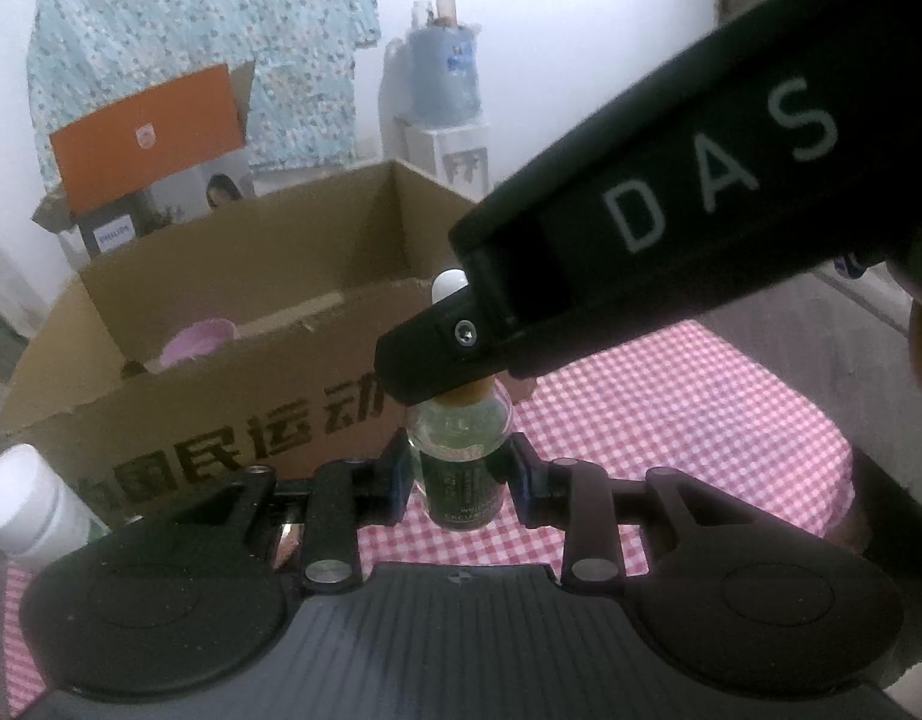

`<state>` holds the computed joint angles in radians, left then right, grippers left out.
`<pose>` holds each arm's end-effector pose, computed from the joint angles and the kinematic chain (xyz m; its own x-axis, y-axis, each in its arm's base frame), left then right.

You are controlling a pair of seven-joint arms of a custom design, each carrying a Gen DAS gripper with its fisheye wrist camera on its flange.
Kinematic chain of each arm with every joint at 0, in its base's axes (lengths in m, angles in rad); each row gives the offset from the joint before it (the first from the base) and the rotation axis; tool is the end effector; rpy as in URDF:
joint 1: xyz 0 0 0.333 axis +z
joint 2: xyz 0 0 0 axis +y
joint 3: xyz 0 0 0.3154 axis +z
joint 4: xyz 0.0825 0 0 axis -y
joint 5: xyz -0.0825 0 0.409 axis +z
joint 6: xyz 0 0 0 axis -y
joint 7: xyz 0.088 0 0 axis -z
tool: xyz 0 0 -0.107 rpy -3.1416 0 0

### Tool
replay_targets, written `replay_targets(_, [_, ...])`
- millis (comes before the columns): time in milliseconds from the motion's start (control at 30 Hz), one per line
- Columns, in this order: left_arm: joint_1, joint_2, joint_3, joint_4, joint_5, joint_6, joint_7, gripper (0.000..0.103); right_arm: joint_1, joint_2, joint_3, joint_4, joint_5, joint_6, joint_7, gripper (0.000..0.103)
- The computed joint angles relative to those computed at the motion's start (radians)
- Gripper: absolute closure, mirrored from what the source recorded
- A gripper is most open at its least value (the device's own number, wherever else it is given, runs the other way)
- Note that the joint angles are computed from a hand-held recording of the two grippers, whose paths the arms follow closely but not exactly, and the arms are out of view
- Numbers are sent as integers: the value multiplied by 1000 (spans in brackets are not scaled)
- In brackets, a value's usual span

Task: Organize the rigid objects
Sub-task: 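Lift the green dropper bottle with the right gripper over the box, then lower the dropper bottle into the box and open the right gripper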

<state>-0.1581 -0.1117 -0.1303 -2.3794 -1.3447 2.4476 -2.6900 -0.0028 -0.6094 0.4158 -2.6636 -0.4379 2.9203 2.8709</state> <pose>0.4979 -0.1486 0.3668 -0.9436 -0.3206 -0.0832 -0.1357 0.6033 -0.7859 0.3837 0.2053 0.4862 -0.2680 -0.8894 -0.3703 -0.5609 0.4565 -0.6906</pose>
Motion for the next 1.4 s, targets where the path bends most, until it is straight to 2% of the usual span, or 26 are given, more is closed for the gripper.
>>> replay_targets(267, [6,-31,15,17,-33,-28,-23,72,-19,-3,12,59,-50,-21,-33,78])
replay_targets(400, [5,-26,15,57,-41,-34,-63,72,-25,18,-6,106,-75,-22,-75,78])
replay_targets(533, [1,5,4,123,-35,-18,-124,72,-17,66,-52,168,-83,-21,-148,78])
replay_targets(733, [-2,120,-33,283,86,15,-319,72,34,181,-174,265,-29,-21,-308,78])
replay_targets(967, [-5,353,-94,548,404,43,-686,72,165,356,-390,369,249,6,-617,78])
replay_targets(1133, [-40,524,-102,738,642,31,-944,72,219,487,-484,458,539,-3,-897,78])
replay_targets(1233, [-60,615,-99,846,755,-1,-1068,72,210,563,-495,513,702,-21,-1043,78])
replay_targets(1400, [-83,719,-99,975,904,-36,-1221,72,140,662,-453,597,932,-60,-1231,78])
